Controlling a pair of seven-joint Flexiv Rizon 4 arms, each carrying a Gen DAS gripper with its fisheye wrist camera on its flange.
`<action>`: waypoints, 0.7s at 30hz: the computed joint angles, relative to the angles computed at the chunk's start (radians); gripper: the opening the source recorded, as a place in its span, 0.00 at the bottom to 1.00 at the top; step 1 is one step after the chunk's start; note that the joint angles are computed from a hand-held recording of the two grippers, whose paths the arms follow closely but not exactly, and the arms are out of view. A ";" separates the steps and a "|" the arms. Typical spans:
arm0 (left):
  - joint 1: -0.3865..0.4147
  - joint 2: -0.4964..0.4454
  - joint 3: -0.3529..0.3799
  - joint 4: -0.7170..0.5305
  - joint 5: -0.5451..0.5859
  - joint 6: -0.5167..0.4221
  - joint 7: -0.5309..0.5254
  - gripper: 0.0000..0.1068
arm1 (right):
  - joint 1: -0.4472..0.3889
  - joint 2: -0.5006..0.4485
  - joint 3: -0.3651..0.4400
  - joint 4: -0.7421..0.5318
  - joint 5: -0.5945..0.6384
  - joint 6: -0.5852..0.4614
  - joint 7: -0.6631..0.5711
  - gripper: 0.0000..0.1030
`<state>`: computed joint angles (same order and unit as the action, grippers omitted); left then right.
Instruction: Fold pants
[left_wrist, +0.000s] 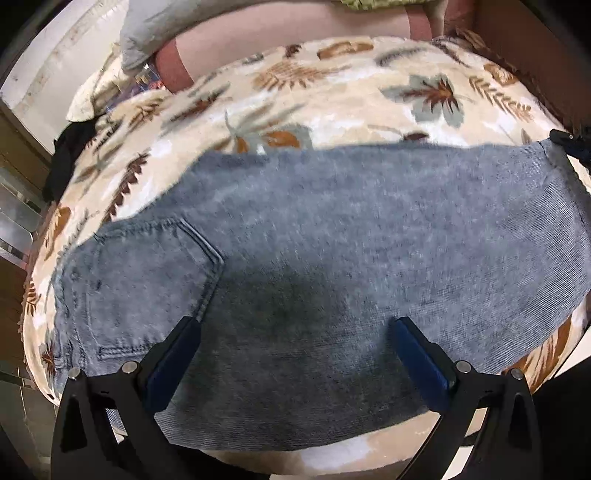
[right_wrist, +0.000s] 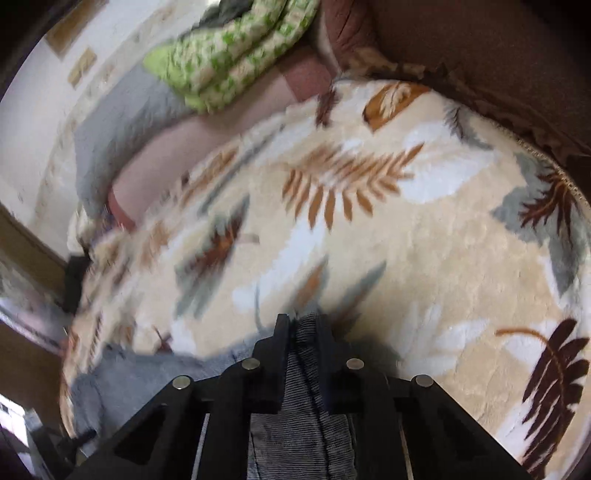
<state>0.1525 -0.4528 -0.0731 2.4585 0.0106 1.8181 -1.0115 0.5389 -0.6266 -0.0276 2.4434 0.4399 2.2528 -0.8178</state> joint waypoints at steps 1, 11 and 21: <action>-0.003 0.001 0.001 -0.002 0.000 -0.002 0.000 0.96 | -0.005 -0.003 0.002 -0.003 0.001 0.010 0.003 0.13; -0.084 -0.028 0.069 -0.010 -0.027 -0.004 0.010 0.96 | -0.069 -0.019 0.006 -0.016 -0.075 -0.079 0.102 0.35; -0.072 -0.026 0.057 0.012 -0.018 0.017 0.014 0.96 | 0.144 0.022 -0.048 -0.031 0.025 -0.015 -0.143 0.37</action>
<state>0.0803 -0.4793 -0.0164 2.4704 -0.0074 1.8347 -0.9979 0.6831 -0.6047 -0.0753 2.4124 0.4646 2.2375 -0.9610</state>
